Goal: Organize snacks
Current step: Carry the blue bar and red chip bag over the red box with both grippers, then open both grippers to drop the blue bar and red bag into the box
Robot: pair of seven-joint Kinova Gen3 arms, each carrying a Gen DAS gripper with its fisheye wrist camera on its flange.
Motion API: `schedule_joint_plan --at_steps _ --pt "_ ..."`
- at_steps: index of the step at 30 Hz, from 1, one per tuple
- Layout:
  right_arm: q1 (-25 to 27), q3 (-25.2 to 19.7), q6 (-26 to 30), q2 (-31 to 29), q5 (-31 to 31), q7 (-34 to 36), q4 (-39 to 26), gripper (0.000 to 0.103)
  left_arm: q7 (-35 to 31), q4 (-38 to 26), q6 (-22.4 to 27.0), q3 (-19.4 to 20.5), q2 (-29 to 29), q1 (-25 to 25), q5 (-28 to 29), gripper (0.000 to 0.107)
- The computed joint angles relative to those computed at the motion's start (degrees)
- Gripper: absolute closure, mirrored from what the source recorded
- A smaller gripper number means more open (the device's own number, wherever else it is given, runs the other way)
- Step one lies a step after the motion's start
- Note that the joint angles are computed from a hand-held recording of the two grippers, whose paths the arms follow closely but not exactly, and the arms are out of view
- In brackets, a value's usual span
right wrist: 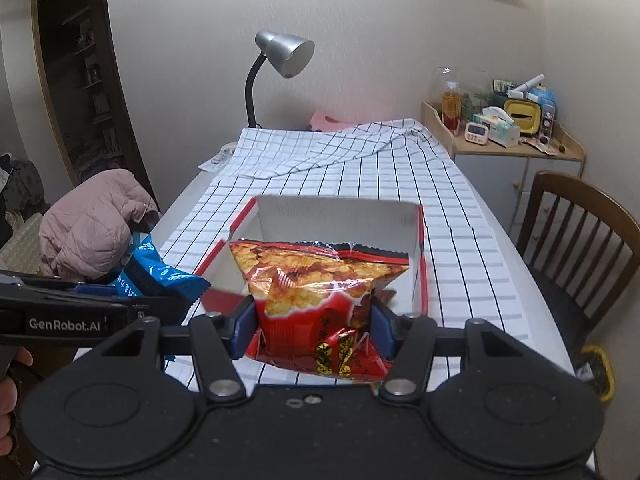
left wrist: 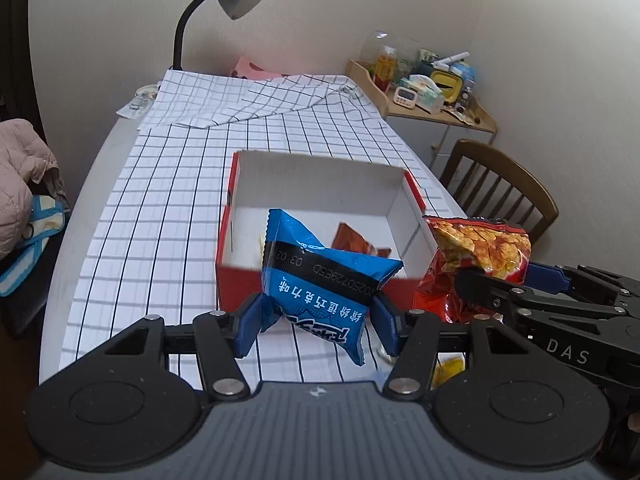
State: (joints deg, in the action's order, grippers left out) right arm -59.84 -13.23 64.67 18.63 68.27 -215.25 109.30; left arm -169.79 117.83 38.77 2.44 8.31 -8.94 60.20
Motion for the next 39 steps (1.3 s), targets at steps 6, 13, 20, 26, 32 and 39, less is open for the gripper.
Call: schedule_joint_plan --at_steps 6,13,20,26,32,39 --pt "4.8 1.6 -5.8 -0.3 1.7 2.9 0.9 0.046 7.9 -5.0 -5.2 2.3 3.9 3.4 -4.0 0.050" --pt "10.3 4.0 -12.5 0.9 3.5 6.9 0.4 0.046 19.2 -11.1 -10.3 5.5 9.0 6.2 -12.2 0.050" --pt "15.0 6.6 -18.6 3.4 3.2 14.0 -1.9 0.046 30.2 -17.7 -12.9 6.5 15.2 9.4 -21.7 0.050" --pt "17.8 9.3 -24.2 6.2 0.6 20.9 -4.5 0.046 39.3 -22.7 -13.9 5.8 20.2 12.7 -30.1 0.050" --pt "19.0 12.5 -29.3 9.0 -2.8 27.0 -6.8 0.046 46.3 -26.5 -13.2 5.6 24.2 14.5 -37.2 0.050" --pt "19.2 15.8 -32.9 11.6 -8.5 33.4 -9.2 0.046 53.6 -29.8 -12.1 5.3 27.5 16.4 -44.8 0.050"
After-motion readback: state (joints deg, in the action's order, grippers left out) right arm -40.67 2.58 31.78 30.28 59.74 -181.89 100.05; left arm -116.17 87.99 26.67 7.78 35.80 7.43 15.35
